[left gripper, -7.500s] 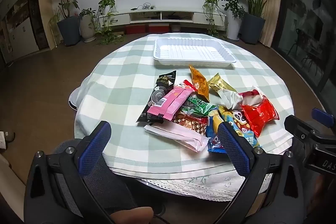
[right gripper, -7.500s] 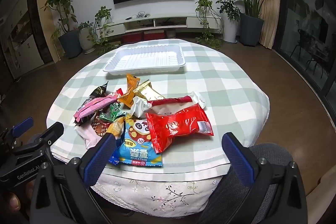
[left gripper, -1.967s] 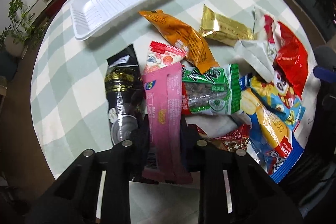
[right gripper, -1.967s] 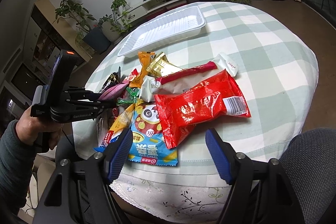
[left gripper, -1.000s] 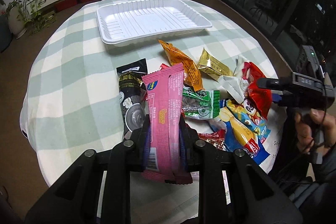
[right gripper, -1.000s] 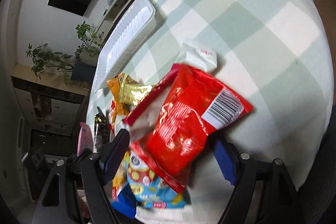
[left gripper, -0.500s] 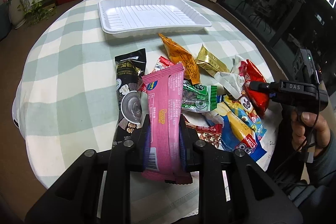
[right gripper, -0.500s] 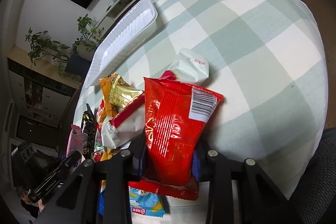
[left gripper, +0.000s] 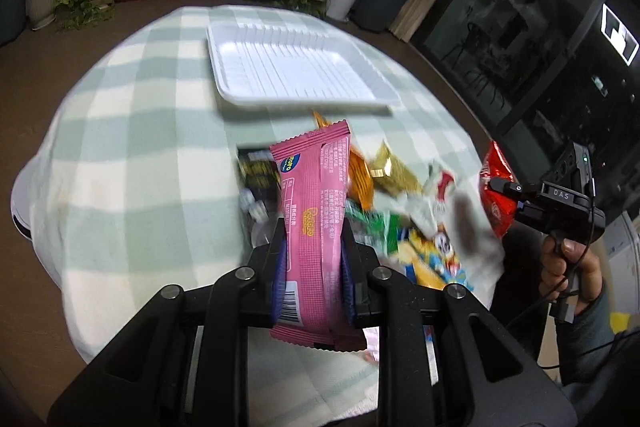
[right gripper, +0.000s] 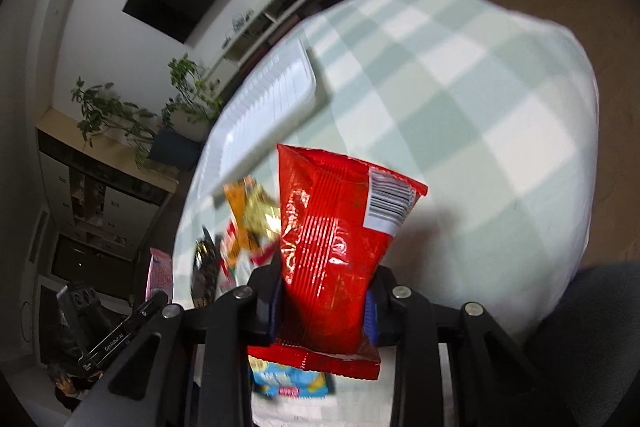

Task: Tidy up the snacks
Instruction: 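Lower the pink bar and red chip bag into the white tray and release both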

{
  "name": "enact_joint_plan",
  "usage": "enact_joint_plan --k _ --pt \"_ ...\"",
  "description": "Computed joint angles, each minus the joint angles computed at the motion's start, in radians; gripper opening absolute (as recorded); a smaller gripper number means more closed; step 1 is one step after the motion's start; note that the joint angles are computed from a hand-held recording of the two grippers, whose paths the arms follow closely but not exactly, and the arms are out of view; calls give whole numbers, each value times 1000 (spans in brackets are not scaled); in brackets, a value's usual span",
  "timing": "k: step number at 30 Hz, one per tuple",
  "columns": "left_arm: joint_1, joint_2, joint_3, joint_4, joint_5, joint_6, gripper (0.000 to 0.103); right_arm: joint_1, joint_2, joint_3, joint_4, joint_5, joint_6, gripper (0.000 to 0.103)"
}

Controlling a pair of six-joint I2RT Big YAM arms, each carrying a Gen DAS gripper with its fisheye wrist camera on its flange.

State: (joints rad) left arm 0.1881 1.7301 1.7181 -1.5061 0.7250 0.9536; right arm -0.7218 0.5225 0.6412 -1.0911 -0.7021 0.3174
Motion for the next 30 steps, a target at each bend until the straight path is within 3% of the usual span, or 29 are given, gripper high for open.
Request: enact_joint_plan --k 6,11,15,19,24,30 --pt "-38 123 224 -52 40 -109 20 -69 168 113 105 -17 -36 33" --pt "-105 226 410 -32 17 -238 20 66 319 238 226 44 -22 33" --pt "-171 332 583 -22 -21 -346 20 222 476 355 273 110 -35 33" --pt "-228 451 769 -56 -82 -409 20 340 631 455 278 206 -77 33" --pt "-285 568 923 -73 -157 -454 20 400 773 526 252 288 -130 33" --pt "-331 595 889 -19 -255 -449 20 431 846 543 261 372 -171 33"
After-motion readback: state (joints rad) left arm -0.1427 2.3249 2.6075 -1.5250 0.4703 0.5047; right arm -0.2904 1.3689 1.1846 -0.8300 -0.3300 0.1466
